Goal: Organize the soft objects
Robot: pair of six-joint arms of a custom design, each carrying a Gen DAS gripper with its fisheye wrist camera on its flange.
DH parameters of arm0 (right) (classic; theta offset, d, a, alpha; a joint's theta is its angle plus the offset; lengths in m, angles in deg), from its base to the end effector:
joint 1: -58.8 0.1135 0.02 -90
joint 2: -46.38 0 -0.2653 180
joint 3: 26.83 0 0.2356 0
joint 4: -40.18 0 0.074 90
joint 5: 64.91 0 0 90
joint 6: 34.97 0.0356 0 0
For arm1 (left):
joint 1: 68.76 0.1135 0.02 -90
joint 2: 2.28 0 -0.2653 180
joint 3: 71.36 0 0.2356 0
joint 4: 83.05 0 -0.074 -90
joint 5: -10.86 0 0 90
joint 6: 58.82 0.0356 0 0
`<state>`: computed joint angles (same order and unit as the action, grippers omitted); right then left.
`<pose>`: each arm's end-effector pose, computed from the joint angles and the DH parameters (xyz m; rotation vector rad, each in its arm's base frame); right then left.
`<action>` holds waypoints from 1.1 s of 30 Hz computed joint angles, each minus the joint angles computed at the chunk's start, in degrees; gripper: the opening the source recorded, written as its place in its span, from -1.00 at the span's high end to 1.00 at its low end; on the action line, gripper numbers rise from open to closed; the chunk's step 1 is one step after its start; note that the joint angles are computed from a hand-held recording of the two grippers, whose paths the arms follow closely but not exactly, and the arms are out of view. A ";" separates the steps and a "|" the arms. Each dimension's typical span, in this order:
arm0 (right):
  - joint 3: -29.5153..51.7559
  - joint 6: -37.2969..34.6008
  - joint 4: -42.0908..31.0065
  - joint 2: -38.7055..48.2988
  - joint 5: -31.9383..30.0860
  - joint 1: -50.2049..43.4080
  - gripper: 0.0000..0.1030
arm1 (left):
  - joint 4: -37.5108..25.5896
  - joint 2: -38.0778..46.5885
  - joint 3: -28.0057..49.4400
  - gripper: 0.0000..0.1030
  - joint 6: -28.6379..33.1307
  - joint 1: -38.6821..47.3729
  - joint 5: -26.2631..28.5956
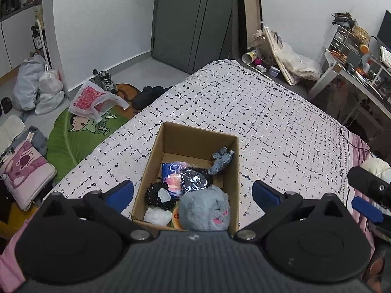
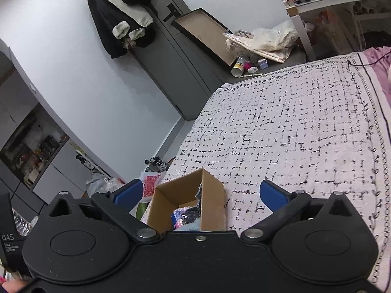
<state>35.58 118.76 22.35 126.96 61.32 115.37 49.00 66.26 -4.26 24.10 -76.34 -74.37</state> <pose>0.1738 0.2250 0.2414 0.4780 2.0633 0.5831 0.2273 -0.0332 0.2714 0.0483 2.4401 -0.2160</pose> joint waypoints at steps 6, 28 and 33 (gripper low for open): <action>-0.31 0.89 -6.89 -5.68 0.77 1.69 -1.00 | -2.63 -4.57 -0.61 -0.99 -0.87 -2.66 -1.15; 1.55 7.13 -29.30 -18.42 9.47 14.74 -1.00 | -14.35 -18.62 0.41 -0.99 -5.94 -14.85 -9.79; 3.50 7.87 -34.02 -18.43 9.58 17.02 -1.00 | -16.92 -20.95 1.13 -0.99 -6.96 -18.49 -13.04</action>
<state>39.09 126.63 -11.68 108.54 70.89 132.39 32.08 45.31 -3.12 17.14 -94.83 -87.40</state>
